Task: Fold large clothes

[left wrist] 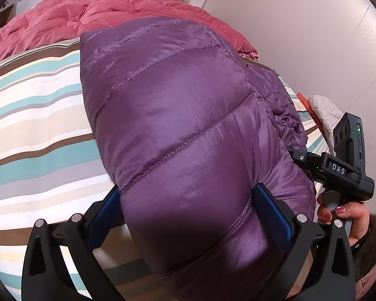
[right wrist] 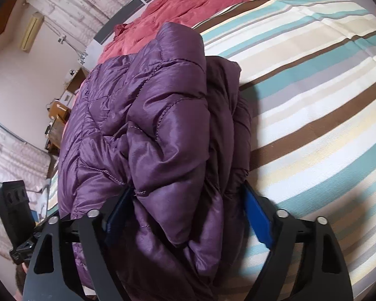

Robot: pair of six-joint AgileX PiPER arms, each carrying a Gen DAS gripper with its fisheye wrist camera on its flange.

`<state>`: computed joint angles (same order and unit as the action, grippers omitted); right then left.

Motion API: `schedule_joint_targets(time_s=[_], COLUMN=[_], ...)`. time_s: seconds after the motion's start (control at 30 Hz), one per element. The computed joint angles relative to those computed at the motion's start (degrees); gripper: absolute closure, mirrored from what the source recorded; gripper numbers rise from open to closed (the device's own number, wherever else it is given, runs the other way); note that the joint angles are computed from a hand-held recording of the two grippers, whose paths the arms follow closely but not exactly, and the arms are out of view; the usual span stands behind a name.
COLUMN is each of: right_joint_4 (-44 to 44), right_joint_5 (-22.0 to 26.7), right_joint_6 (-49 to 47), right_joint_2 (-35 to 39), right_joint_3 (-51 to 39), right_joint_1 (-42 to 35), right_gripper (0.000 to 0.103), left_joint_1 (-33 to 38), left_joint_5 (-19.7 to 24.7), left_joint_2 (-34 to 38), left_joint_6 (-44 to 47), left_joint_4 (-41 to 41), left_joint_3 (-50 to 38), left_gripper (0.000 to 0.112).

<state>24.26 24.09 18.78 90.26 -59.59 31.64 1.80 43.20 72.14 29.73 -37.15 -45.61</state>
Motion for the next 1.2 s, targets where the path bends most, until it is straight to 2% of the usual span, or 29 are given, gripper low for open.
schedule_joint_targets(time_s=[0.13, 0.23, 0.3, 0.57, 0.67, 0.8, 1.1, 1.2], right_joint_4=[0.4, -1.0, -2.9, -27.9, -37.6, -44.9, -52.2, -54.4], right_joint_5=[-0.9, -1.5, -1.9, -1.3, -0.5, 0.6, -1.4, -1.2], right_joint_6=[-0.2, 1.0, 2.5, 24.2, 32.2, 37.8, 43.6, 44.9], right_joint_2=[0.1, -0.2, -0.7, -1.1, -1.4, -1.6, -3.1, -3.0], right_joint_3=[0.3, 0.4, 0.5, -2.6, -3.2, -3.8, -2.9, -3.8], right_joint_1=[0.7, 1.3, 2.1, 9.1, 11.8, 13.9, 15.1, 15.9], right_gripper=[0.035, 0.042, 0.051, 0.069, 0.072, 0.073, 0.075, 0.075], left_joint_1=[-1.5, -3.4, -5.1, -14.5, -17.2, -19.3, -25.3, -24.5], left_joint_5=[-0.8, -1.9, -2.6, -7.0, -7.8, -8.3, -9.2, -9.1], left_joint_2=[-1.0, -2.0, -3.0, -7.0, -8.5, -10.0, -14.9, -16.6], left_joint_6=[-1.9, -3.9, -6.1, -21.3, -26.7, -31.0, -44.0, -43.7], left_joint_4=[2.2, 4.4, 6.8, 23.7, 29.7, 35.0, 49.9, 50.2], left_joint_3=[0.4, 0.7, 0.9, 0.6, 0.7, 0.8, 2.5, 2.9], left_gripper=[0.016, 0.023, 0.03, 0.052, 0.058, 0.063, 0.07, 0.071])
